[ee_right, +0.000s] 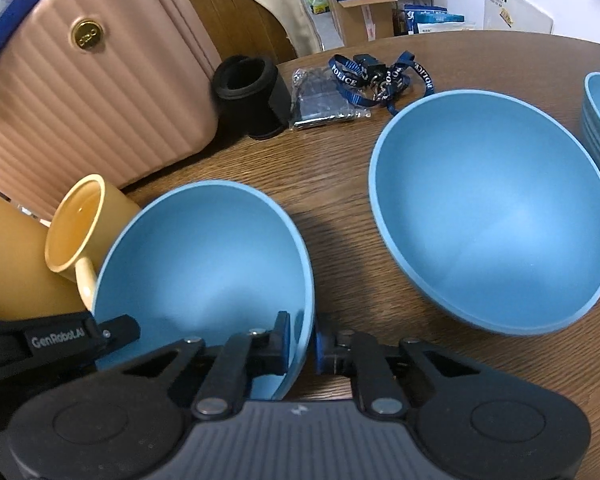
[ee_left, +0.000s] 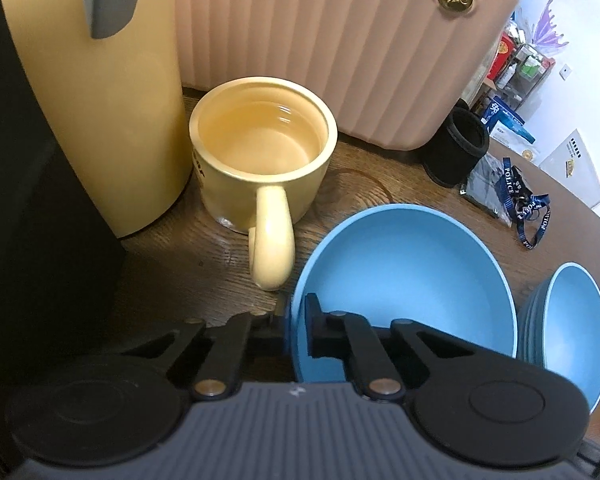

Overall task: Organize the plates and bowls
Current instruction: 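Lift the blue bowl with both tools and carry it over the other bowls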

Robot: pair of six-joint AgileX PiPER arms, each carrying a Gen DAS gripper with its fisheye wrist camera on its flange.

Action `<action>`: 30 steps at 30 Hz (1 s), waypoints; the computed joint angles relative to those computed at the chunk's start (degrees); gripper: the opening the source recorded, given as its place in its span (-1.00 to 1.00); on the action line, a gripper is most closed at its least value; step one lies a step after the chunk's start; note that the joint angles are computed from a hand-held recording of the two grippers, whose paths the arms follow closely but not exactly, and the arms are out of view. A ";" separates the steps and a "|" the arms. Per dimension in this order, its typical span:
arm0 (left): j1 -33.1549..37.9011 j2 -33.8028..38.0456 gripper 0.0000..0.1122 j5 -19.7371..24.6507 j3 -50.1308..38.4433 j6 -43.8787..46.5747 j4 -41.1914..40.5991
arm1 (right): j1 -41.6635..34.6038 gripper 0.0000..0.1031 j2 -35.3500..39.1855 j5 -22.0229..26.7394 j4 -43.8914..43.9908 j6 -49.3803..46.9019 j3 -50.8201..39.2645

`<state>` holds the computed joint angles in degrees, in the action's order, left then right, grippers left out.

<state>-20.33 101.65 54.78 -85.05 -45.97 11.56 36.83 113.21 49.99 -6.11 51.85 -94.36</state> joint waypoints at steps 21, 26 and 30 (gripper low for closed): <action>-2.22 -6.92 -0.86 -2.18 5.06 -1.03 1.17 | 4.01 -0.79 -5.86 -0.92 -8.02 6.42 5.75; -3.18 -9.48 -0.86 -2.49 7.10 -1.31 1.55 | 5.67 -0.79 -8.11 -0.72 -10.21 9.63 7.98; -3.78 -12.07 -0.86 -2.93 9.31 -1.37 1.66 | 7.06 -0.79 -9.63 0.06 -11.89 11.90 8.98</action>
